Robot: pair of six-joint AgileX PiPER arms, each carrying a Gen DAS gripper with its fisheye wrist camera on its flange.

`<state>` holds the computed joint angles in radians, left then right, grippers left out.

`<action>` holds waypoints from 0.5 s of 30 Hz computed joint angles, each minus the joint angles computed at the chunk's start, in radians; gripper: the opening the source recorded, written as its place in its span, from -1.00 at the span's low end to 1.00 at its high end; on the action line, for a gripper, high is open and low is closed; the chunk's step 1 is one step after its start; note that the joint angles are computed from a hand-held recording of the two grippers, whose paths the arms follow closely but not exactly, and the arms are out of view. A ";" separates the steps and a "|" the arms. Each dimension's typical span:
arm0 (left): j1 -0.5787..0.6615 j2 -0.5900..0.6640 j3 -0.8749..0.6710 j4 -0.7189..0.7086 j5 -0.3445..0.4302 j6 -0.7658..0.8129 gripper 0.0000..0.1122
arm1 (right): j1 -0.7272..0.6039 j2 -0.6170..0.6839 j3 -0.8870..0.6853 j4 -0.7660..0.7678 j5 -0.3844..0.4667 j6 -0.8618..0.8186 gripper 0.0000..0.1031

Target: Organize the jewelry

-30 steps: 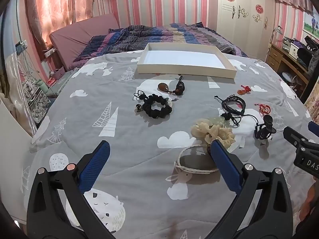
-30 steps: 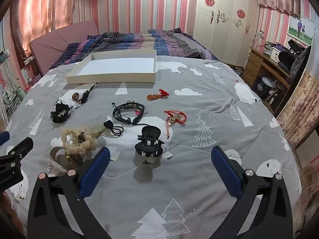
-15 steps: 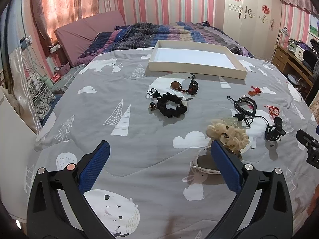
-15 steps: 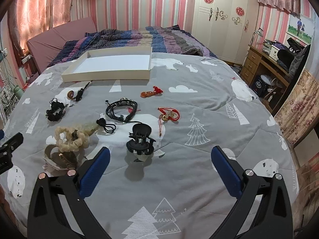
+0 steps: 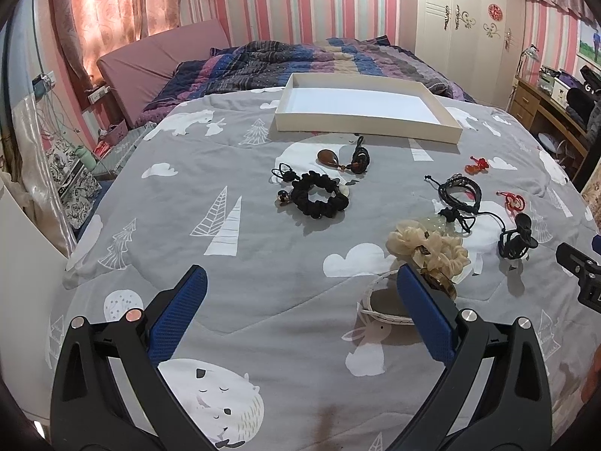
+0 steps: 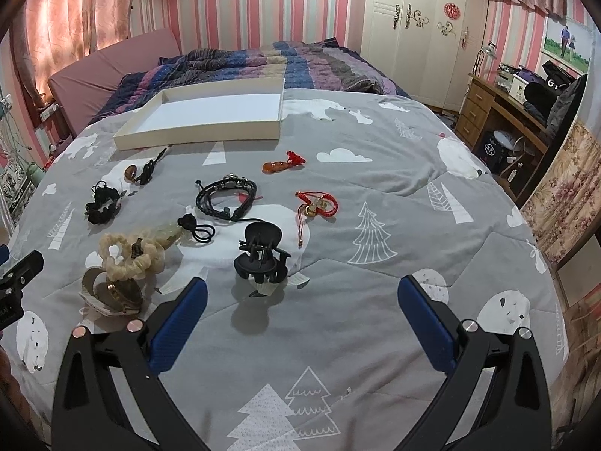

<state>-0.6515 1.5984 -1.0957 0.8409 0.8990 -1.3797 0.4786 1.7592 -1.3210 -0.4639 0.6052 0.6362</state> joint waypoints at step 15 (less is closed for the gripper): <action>0.008 0.012 0.000 -0.034 -0.026 0.042 0.78 | 0.011 0.033 -0.024 0.018 0.018 -0.012 0.96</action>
<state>-0.6438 1.6103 -1.0959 0.8065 0.8734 -1.3376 0.4896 1.7921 -1.3453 -0.4455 0.6234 0.6245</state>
